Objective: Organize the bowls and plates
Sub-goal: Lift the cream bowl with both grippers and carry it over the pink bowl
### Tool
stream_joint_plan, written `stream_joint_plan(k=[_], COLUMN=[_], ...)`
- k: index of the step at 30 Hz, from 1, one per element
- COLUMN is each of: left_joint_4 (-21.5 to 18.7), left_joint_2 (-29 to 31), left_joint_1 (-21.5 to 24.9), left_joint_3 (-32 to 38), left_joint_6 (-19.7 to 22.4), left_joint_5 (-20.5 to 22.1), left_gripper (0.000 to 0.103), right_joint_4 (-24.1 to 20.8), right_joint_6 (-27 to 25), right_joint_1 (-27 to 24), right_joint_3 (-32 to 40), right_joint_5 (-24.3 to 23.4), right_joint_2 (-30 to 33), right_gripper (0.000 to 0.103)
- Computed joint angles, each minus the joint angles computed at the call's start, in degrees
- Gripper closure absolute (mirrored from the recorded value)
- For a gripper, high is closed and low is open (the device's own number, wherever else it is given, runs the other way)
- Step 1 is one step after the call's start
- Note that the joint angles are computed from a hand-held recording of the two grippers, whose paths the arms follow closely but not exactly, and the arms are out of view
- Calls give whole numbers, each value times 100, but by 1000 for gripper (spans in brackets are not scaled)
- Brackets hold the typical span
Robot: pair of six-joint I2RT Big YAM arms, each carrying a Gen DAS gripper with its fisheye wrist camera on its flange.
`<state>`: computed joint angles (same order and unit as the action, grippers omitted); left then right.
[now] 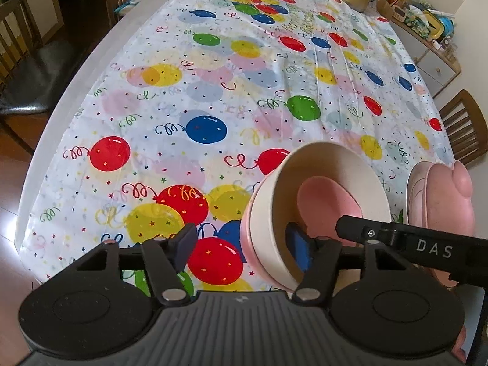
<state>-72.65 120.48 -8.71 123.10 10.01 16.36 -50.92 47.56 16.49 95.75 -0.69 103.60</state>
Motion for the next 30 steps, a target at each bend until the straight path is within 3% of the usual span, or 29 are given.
stream_joint_plan(k=[4,16,30], left_joint_4=[-106,-116,-68], left_joint_2=[46,62,-128], left_joint_1=[-13,-34,-84], left_joint_3=[60,62,-73], left_joint_6=[15,34,68], left_joint_5=[55,226,228], left_gripper=[61,80,81], right_joint_4=[-9,-314,-782], right_joint_6=[10,4,-34], right_joint_1=[6,47,147], right_joint_3=[52,243,465], right_joint_5=[-84,44,302], right_joint_2=[39,145,150], right_gripper=[64,85,88])
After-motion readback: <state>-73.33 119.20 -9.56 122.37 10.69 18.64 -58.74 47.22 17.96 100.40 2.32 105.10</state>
